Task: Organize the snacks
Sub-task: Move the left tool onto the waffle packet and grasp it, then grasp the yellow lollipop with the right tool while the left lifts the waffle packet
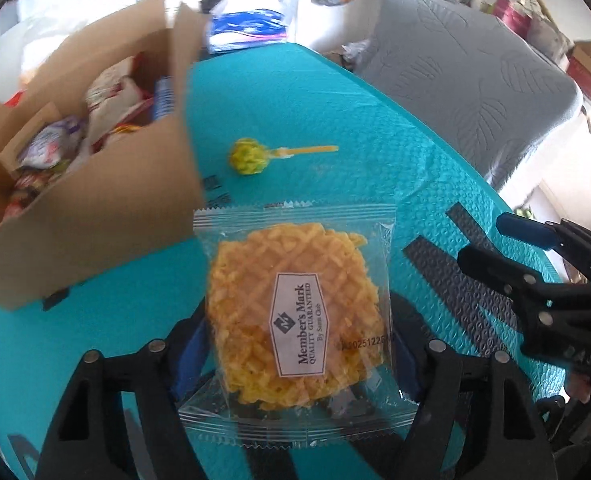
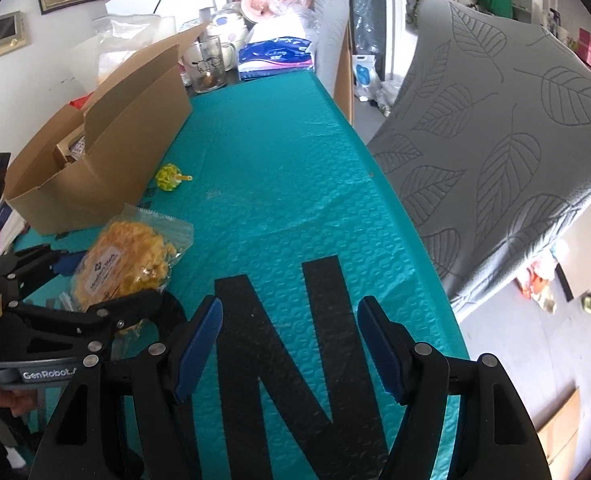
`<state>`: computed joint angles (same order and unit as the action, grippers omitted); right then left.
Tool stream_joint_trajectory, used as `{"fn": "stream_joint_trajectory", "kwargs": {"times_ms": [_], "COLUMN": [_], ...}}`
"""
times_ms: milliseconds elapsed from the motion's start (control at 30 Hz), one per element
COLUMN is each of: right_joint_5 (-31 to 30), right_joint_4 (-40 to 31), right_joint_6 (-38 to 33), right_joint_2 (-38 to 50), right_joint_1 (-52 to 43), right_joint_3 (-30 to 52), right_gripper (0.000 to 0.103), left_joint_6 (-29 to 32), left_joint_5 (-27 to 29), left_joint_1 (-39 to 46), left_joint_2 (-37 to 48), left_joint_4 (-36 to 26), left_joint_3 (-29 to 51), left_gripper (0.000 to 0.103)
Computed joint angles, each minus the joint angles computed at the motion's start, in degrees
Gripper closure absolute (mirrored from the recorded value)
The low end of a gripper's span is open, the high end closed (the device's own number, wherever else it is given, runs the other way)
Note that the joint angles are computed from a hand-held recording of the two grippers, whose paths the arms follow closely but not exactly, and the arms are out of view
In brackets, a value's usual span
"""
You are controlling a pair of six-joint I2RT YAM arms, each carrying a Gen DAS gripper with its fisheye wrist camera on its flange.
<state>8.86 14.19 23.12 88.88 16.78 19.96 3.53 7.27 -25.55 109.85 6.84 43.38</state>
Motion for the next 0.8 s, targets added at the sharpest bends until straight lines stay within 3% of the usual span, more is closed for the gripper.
{"fn": "stream_joint_trajectory", "kwargs": {"times_ms": [267,500,600,800], "right_joint_5": [-3.2,-5.2,-8.0,-11.6], "right_joint_4": [1.1,-1.9,-2.7,-5.4], "right_joint_6": [-5.9,-13.8,-16.4,-20.1], "right_joint_2": [6.2,13.2,16.8,26.7], "right_joint_1": [2.0,2.4,1.7,0.2], "right_joint_3": [8.4,19.9,24.4,34.5], "right_gripper": [0.032,0.032,0.033,0.046], "left_joint_6": [-3.8,-4.0,-3.7,-4.5], "left_joint_5": [-3.3,-2.9,-2.4,-1.1], "left_joint_1": [5.0,8.6,9.0,9.8], "left_joint_2": [-9.7,-16.7,-16.5,-12.9], "left_joint_4": [2.2,-0.9,-1.7,-3.5], "left_joint_3": [-7.6,-6.5,-5.1,-1.1], "left_gripper": [0.027,0.027,0.027,0.027]}}
